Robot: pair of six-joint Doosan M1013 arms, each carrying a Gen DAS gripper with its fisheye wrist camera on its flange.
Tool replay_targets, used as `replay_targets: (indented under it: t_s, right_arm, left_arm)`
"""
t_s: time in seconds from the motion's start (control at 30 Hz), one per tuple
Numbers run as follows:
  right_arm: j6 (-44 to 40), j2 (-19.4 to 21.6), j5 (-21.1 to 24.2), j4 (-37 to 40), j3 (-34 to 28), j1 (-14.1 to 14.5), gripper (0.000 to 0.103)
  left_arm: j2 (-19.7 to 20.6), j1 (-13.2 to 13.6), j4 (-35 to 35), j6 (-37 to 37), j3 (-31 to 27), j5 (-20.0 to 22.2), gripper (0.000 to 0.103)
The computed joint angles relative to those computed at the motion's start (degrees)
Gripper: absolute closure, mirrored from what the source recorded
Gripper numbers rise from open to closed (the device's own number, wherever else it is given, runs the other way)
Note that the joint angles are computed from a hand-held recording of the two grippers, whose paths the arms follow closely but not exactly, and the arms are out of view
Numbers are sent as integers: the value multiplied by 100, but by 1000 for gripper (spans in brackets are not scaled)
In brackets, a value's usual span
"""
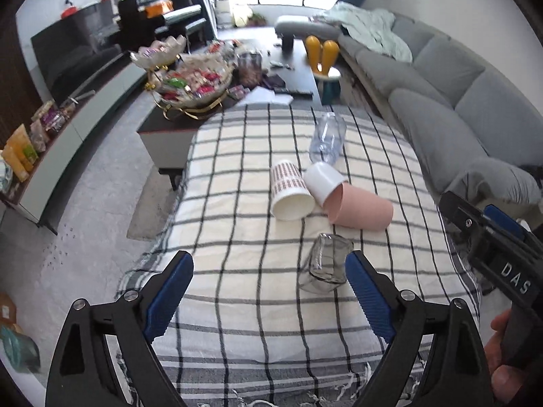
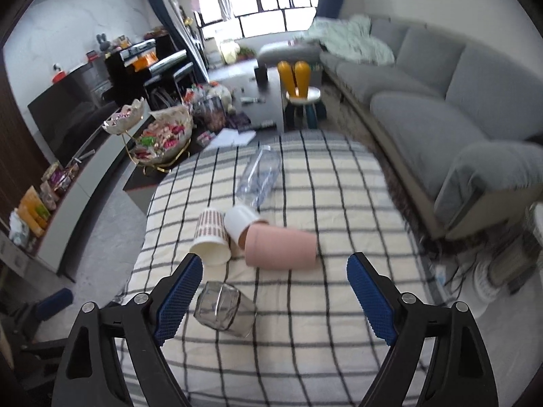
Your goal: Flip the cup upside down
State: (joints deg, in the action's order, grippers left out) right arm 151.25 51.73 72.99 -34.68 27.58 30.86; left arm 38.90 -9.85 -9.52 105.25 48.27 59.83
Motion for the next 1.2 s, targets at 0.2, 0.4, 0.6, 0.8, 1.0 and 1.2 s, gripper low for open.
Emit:
replay_targets:
  t_s: [0.2, 0.4, 0.6, 0.8, 1.0, 1.2]
  right_arm:
    - [-162, 221, 326, -664, -429, 168, 15]
    - [-34, 314, 574, -1244, -553, 281, 15]
    - [81, 270, 596, -1623, -421, 357, 15]
    - [100, 263, 587, -1644, -399, 371, 13]
    - [159, 215, 529, -1712, -326, 405, 11]
    - [151, 219, 531, -1718, -346, 404, 10]
  left_arm:
    - [-179, 59, -146, 56, 261, -513, 11]
    - [-374, 53, -197, 247, 615, -1115, 8]
    - [-489, 70, -343, 368, 906, -1549, 3]
    - [-570, 79, -276, 271, 1088, -1881, 0]
    - [-602, 81, -187, 191, 1142, -2006, 0]
    - [-602, 82, -132, 145, 1140, -2019, 0]
